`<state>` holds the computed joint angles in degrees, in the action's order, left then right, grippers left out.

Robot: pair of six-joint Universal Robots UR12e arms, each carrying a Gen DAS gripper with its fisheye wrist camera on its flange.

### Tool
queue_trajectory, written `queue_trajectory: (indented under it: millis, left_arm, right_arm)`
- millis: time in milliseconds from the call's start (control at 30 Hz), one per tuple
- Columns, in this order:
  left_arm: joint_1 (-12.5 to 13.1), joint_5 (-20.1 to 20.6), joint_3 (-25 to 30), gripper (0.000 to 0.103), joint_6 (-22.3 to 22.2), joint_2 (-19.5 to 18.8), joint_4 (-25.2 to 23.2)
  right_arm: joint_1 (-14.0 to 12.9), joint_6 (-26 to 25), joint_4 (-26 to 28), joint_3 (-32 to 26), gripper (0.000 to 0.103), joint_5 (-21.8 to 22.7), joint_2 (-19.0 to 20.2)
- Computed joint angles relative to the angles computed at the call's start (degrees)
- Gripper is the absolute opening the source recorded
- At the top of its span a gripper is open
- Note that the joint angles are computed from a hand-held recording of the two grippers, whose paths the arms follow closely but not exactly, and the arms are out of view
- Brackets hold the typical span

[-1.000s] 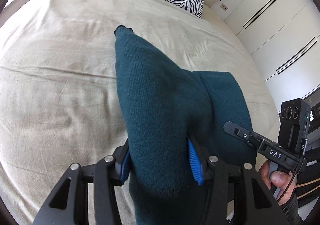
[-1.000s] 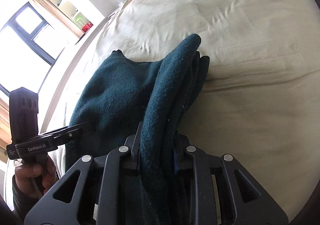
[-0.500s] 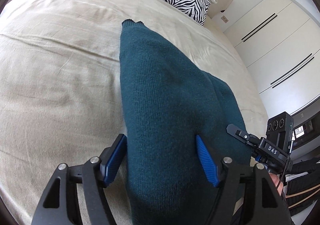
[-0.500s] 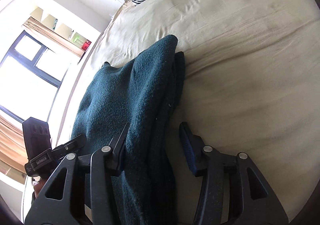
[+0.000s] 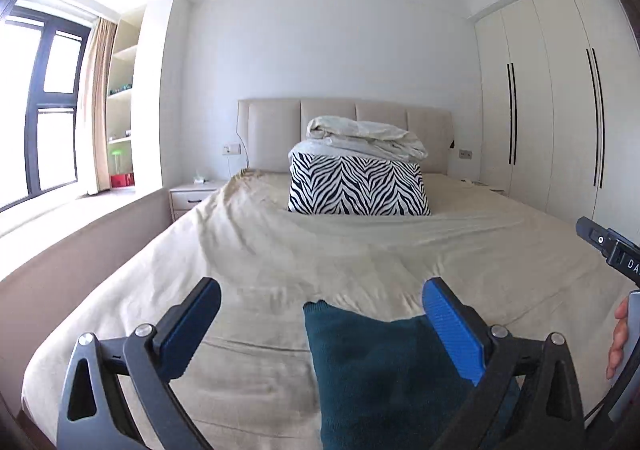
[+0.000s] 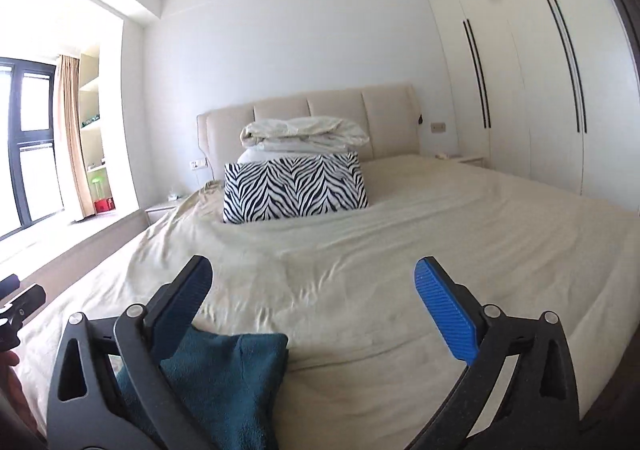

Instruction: Fold small clothes

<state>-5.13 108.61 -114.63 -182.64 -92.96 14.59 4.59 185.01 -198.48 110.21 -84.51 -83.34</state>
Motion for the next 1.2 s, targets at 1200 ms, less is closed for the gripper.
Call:
queue_trajectory:
  millis: [1200]
  left_arm:
    - [-1.2, 0.8, 1.3, 0.103, -16.9, 1.0, -43.0]
  right_arm:
    - [4.9, -3.5, 38.6, -0.2, 0.103, -6.5, -1.2]
